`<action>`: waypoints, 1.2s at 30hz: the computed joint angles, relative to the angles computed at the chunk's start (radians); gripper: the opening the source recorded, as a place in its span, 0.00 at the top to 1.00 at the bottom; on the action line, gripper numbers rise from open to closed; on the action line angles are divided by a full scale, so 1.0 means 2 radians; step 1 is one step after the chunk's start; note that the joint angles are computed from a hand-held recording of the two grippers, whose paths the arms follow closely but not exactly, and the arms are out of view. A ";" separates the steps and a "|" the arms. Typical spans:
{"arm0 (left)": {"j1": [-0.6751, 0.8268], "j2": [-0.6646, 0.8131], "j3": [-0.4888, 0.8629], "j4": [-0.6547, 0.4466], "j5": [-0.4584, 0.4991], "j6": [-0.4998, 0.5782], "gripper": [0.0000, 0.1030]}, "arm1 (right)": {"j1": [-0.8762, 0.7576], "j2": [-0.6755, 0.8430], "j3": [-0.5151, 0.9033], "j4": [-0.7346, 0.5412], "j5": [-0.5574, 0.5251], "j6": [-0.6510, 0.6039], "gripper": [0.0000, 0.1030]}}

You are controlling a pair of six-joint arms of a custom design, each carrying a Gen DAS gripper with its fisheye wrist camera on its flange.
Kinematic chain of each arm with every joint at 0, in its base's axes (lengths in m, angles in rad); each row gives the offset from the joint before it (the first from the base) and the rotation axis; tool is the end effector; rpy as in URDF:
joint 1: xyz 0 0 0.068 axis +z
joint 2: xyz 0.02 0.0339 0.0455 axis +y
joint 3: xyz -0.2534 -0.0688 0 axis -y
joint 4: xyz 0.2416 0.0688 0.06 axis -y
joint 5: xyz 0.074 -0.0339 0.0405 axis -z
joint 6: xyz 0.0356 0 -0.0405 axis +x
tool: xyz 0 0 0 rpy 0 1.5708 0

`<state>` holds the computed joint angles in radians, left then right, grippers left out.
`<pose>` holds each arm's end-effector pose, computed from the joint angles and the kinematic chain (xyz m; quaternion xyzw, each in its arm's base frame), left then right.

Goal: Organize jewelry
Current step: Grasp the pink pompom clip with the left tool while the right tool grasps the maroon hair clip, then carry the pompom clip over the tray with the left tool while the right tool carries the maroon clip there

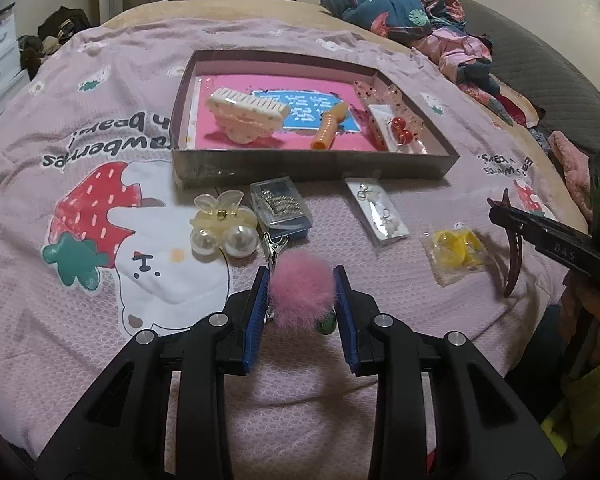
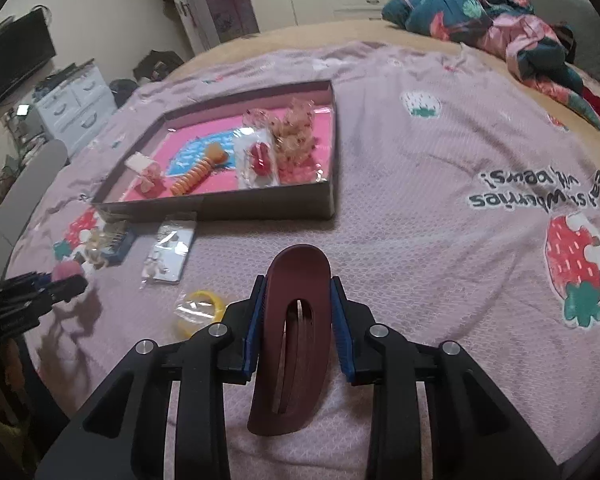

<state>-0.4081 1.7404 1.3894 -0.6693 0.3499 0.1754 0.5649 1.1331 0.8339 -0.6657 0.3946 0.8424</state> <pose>0.3315 -0.1566 0.2450 0.3179 0.8940 -0.1974 0.2464 0.1948 0.1073 0.2413 0.1874 0.9189 0.0466 0.3441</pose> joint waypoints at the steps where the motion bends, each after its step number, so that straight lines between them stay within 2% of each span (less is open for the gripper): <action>1: -0.001 -0.003 0.000 0.000 0.001 0.000 0.77 | 0.005 -0.006 -0.002 -0.001 0.002 0.001 0.71; 18: -0.021 -0.009 0.042 -0.020 0.008 -0.010 0.77 | 0.066 -0.035 0.058 -0.065 0.056 0.009 0.71; 26: -0.009 -0.001 0.072 -0.026 0.010 -0.014 0.77 | 0.058 -0.001 0.106 -0.047 0.044 -0.036 0.71; 36: 0.012 0.045 0.168 -0.046 0.006 -0.017 0.77 | 0.017 0.073 0.188 -0.003 0.009 -0.116 0.71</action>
<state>-0.3835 1.8303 1.7260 -0.7621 0.3614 0.1407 0.5996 1.2797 1.2097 -0.6710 0.4128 0.6100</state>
